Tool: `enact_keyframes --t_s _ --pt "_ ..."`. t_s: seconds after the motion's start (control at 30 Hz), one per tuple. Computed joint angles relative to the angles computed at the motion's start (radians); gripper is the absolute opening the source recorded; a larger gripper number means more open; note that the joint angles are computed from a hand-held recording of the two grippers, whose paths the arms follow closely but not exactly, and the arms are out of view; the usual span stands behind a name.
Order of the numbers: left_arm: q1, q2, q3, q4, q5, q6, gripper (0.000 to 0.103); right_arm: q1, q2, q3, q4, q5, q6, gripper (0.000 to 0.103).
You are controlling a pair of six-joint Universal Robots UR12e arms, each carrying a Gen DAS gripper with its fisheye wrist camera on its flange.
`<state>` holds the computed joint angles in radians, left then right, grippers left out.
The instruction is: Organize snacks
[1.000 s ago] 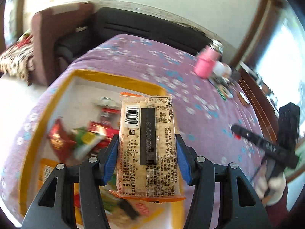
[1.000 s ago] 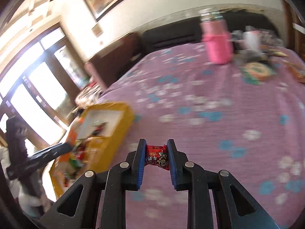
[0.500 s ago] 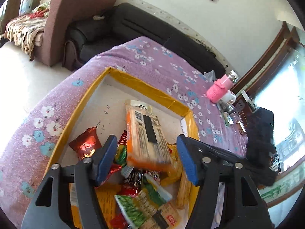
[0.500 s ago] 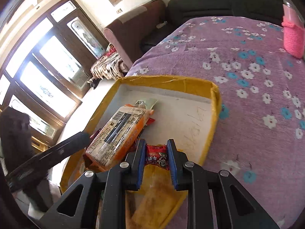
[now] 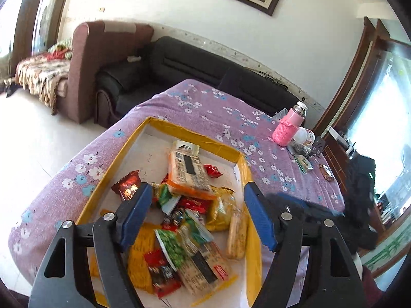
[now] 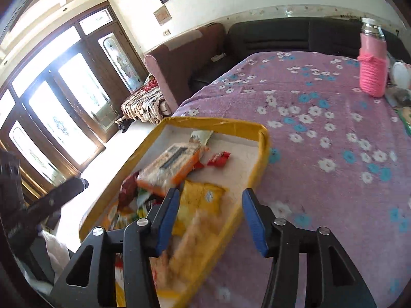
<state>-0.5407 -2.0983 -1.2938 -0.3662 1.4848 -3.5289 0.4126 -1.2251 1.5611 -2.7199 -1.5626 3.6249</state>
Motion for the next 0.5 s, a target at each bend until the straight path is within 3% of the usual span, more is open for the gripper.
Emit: enact_keyframes --t_s 0.23,0.5 --pt "-0.045 0.020 -0.022 0.011 0.086 0.015 0.077 0.024 -0.099 0.174 -0.145 -0.034 0.026 0.061" --pt "-0.078 0.044 -0.047 0.018 0.131 0.019 0.078 0.037 -0.139 0.240 -0.196 -0.052 0.053 0.062"
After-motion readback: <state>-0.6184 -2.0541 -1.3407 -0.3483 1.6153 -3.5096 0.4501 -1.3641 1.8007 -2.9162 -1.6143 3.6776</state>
